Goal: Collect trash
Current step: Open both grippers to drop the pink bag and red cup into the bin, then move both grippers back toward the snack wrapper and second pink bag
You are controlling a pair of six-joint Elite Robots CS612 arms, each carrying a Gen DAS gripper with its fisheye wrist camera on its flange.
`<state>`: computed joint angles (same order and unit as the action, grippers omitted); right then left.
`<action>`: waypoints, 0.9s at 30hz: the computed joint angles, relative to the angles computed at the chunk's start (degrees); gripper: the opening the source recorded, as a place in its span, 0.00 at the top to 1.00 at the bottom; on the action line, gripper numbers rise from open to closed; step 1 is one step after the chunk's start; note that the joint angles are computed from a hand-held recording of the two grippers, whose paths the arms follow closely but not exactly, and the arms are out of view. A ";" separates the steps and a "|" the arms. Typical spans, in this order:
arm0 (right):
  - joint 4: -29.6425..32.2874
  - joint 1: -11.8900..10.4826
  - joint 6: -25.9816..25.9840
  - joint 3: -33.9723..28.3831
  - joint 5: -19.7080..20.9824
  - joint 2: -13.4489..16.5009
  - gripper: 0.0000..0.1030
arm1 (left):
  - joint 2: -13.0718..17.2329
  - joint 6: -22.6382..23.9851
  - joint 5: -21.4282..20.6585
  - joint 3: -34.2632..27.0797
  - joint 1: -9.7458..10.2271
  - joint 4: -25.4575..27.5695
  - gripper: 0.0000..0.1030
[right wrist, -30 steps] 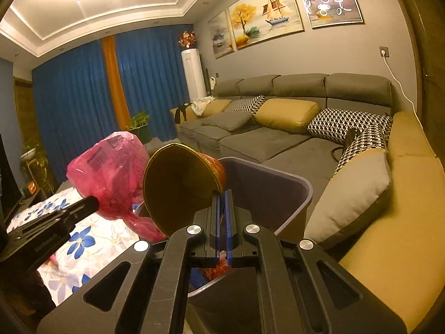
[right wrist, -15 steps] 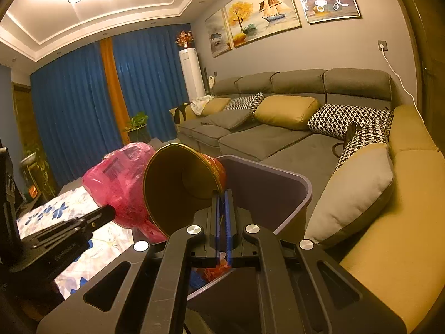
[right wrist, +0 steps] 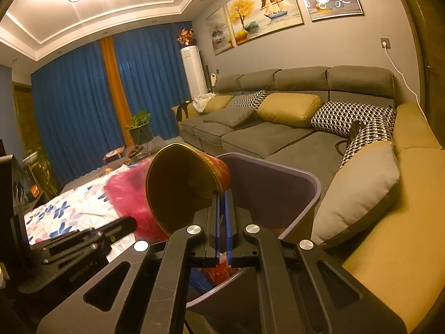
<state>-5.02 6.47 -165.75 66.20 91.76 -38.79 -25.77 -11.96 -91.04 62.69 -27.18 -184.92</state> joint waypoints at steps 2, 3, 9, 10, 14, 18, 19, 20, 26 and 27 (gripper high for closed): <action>0.22 -0.01 -0.05 -0.21 -0.15 0.16 0.96 | -0.21 1.55 0.77 0.84 -0.18 -0.78 0.65; 0.41 0.00 -0.11 -0.33 -0.19 0.23 0.96 | -0.38 1.56 1.70 1.37 -0.30 -1.30 0.49; 1.82 -0.06 -0.25 -1.61 -0.90 0.91 0.95 | -2.30 -1.87 8.26 6.25 -0.18 -6.79 0.24; 1.92 -0.02 -0.38 -1.80 -0.95 1.04 0.91 | -2.77 -2.43 9.33 7.26 -0.18 -7.66 0.23; 2.14 0.12 -0.16 -2.04 -0.82 1.17 0.64 | -4.75 -3.95 14.18 11.41 -0.44 -11.26 0.17; 0.08 0.37 -0.07 -0.13 -0.13 0.12 0.54 | -6.59 -4.78 18.85 15.03 -0.95 -14.08 0.12; -0.28 0.47 -0.11 0.33 -0.10 -0.17 0.49 | -7.00 -5.04 19.54 15.81 -1.01 -14.65 0.12; -0.88 0.56 -0.21 1.03 -0.07 -0.57 0.45 | -7.46 -5.58 20.22 16.68 -1.02 -14.92 0.11; -2.71 1.54 -1.27 3.68 0.50 -2.09 0.32 | -9.84 -8.82 25.43 21.20 -1.14 -15.51 0.11; -2.76 1.65 -1.44 3.73 0.43 -2.13 0.31 | -10.13 -9.37 26.01 21.89 -0.99 -15.58 0.11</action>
<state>-7.79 8.12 -167.19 69.92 92.19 -40.91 -35.90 -21.33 -65.03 84.58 -28.17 -200.50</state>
